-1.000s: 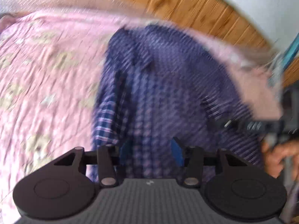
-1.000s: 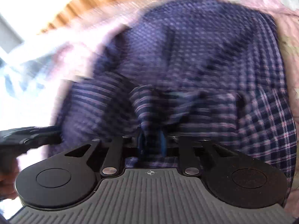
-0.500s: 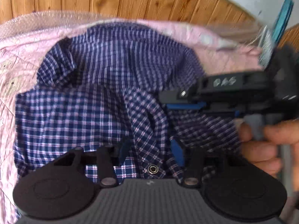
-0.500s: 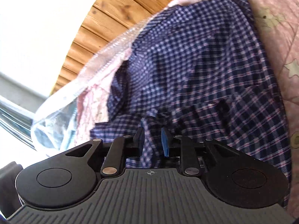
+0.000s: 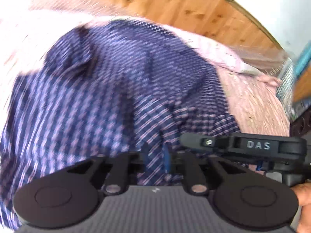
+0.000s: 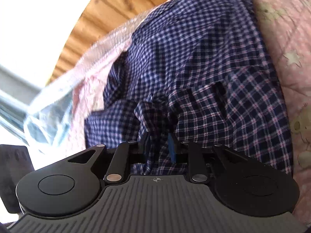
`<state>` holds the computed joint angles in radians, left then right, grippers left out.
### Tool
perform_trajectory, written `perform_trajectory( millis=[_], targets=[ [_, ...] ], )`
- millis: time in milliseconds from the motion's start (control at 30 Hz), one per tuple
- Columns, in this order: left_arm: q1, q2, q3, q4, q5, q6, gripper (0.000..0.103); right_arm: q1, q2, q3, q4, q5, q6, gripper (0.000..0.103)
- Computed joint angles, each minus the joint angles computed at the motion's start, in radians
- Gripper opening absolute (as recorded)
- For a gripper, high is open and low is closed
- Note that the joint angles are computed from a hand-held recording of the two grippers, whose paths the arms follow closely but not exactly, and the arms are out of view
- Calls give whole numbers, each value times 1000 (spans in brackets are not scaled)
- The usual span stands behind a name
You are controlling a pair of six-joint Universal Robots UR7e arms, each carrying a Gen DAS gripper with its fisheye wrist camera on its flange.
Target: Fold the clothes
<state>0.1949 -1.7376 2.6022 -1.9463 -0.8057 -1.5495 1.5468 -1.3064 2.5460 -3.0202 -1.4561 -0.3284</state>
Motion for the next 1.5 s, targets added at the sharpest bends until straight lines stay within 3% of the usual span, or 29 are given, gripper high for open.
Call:
perform_trajectory(
  millis=[133,333,467,633,800,900,967,1033,1067,1267,1400,1500],
  targets=[
    [78,144,-75,45,20,55,31,-35,-4,-4,5,-1,23,28],
    [79,140,-74,87,12,28,31,-69,-14,-9,43,5,-4,27],
    [23,90,-48,116,7,-18,45,-88,-5,-14,50,22,-10,26],
    [37,88,-47,146,-3,-87,43,-107,0,-19,62,44,-11,26],
    [76,137,-50,29,2,82,47,-108,4,-33,80,45,-5,25],
    [82,182,-68,59,7,96,46,-100,10,-30,-2,29,20,25],
    [68,147,-55,75,3,43,46,-114,11,-35,-38,27,34,23],
    [40,82,-35,117,4,-34,46,-124,13,-45,-47,5,27,2],
    [31,48,-25,132,2,-63,46,-128,12,-50,-43,-5,16,0],
    [13,-42,6,150,-1,-123,47,-134,10,-51,-36,-1,-9,0],
    [52,42,-19,128,1,-60,47,-129,13,-52,-37,-1,-2,0],
    [73,129,-52,102,7,52,47,-110,35,-62,-51,-17,-4,0]
  ],
)
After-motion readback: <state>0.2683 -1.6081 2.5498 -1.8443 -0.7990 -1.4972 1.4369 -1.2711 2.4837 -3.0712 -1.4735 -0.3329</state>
